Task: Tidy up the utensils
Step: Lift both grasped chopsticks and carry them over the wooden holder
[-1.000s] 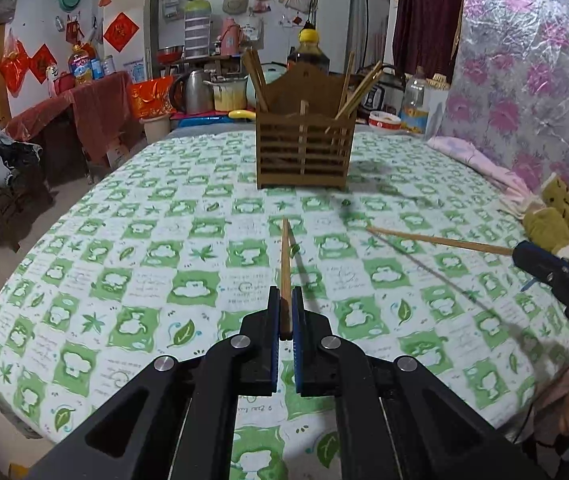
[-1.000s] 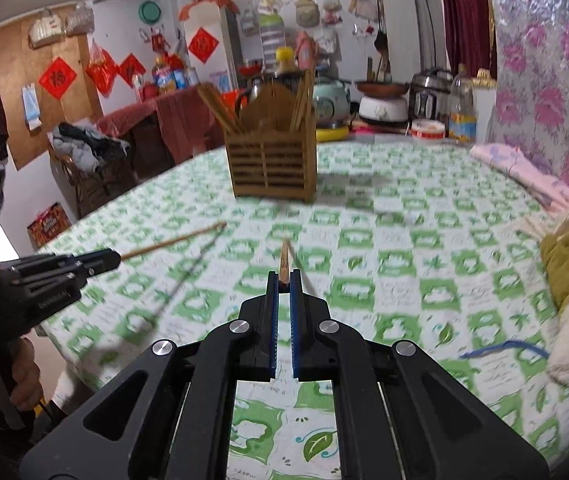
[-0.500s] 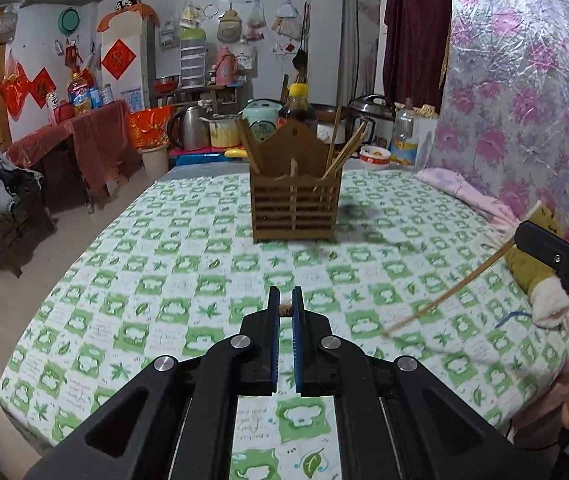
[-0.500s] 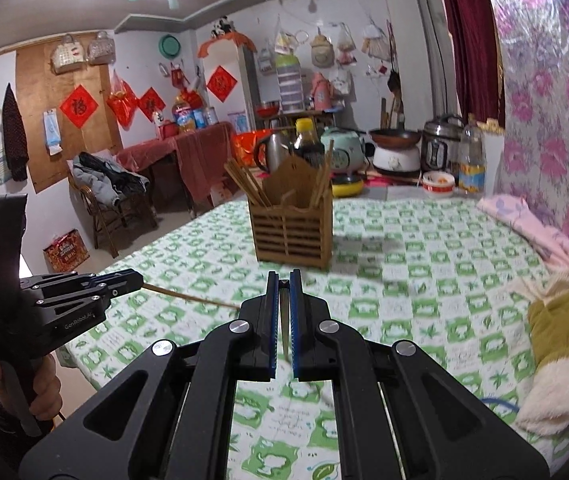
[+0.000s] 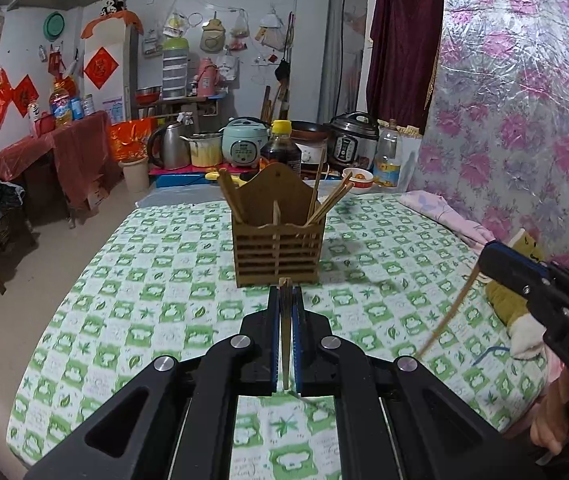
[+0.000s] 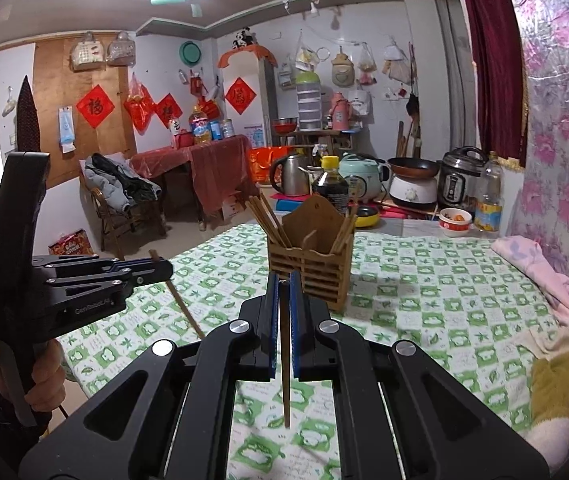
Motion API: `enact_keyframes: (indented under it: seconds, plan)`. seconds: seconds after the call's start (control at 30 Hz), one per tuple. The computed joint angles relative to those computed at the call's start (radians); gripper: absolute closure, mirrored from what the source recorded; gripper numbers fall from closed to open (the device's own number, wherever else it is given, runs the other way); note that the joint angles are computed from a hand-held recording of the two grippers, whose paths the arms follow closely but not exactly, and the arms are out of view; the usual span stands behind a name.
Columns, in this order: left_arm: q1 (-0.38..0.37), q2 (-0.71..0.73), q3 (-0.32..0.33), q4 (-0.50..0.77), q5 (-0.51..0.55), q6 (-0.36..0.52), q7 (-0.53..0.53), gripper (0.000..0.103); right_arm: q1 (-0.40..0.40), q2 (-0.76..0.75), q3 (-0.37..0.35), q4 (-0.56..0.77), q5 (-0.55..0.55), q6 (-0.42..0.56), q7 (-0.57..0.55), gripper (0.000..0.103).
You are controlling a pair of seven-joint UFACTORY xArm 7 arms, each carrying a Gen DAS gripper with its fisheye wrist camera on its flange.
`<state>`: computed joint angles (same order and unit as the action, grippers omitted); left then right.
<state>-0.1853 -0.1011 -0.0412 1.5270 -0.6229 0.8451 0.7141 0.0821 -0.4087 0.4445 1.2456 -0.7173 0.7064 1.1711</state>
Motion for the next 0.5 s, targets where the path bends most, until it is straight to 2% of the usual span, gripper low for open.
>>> enact_keyframes:
  seconds: [0.33, 0.5]
  plan:
    - [0.009, 0.187, -0.052, 0.269, 0.076, 0.031, -0.072, 0.097, 0.022, 0.136, -0.081, 0.120, 0.000, -0.043, -0.061, 0.097]
    - [0.003, 0.349, -0.087, 0.516, 0.153, 0.082, -0.151, 0.097, 0.051, 0.230, -0.147, 0.215, 0.018, -0.054, -0.117, 0.097]
